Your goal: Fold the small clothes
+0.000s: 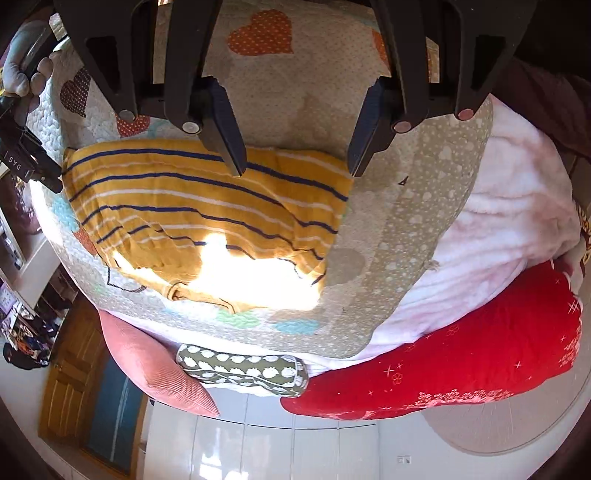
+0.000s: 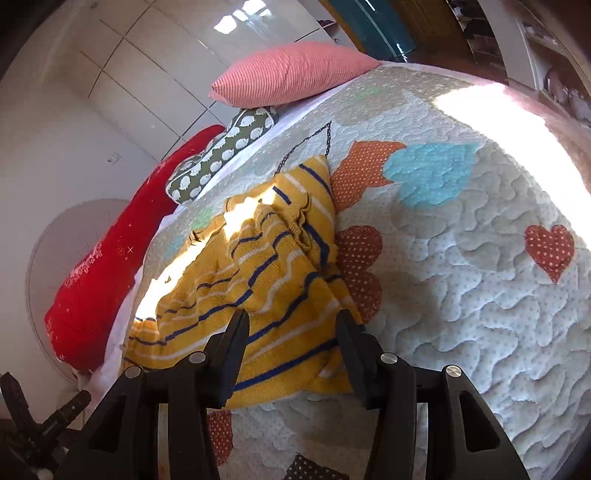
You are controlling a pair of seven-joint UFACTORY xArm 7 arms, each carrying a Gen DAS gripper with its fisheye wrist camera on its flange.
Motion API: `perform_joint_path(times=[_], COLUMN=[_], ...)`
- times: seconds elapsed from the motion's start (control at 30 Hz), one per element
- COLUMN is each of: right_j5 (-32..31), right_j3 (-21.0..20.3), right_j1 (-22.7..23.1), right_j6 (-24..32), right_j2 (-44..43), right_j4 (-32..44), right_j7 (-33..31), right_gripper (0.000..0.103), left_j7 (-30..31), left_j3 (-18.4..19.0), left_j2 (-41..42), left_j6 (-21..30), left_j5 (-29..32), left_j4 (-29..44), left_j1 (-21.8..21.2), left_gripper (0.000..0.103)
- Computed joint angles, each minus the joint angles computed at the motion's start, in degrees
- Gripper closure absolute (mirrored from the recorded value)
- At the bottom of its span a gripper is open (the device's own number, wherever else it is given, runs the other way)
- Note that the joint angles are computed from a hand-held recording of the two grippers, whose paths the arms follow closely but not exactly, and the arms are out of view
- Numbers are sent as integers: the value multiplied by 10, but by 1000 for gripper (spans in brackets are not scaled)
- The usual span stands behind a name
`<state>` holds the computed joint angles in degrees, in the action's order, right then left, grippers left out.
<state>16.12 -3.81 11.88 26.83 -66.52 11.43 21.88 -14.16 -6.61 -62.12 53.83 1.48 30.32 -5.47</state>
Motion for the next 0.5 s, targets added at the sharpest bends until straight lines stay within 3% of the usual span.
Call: perform_joint_path(times=[0.17, 0.4, 0.5], right_j5=[-8, -66, -108], right_j3=[-3, 64, 114], right_j1=[-14, -52, -71], right_j6=[28, 79, 84], right_j2=[-68, -156, -181], right_j4=[-13, -17, -6], right_j7=[-8, 0, 15], right_gripper=[50, 49, 35], left_j7=[-19, -64, -74], left_j3=[-48, -98, -95], left_j2=[6, -24, -24], left_j6=[-4, -56, -63], left_j5=[17, 90, 97], left_j4=[10, -2, -1], left_j1=[-8, 19, 18], left_gripper=[47, 14, 12])
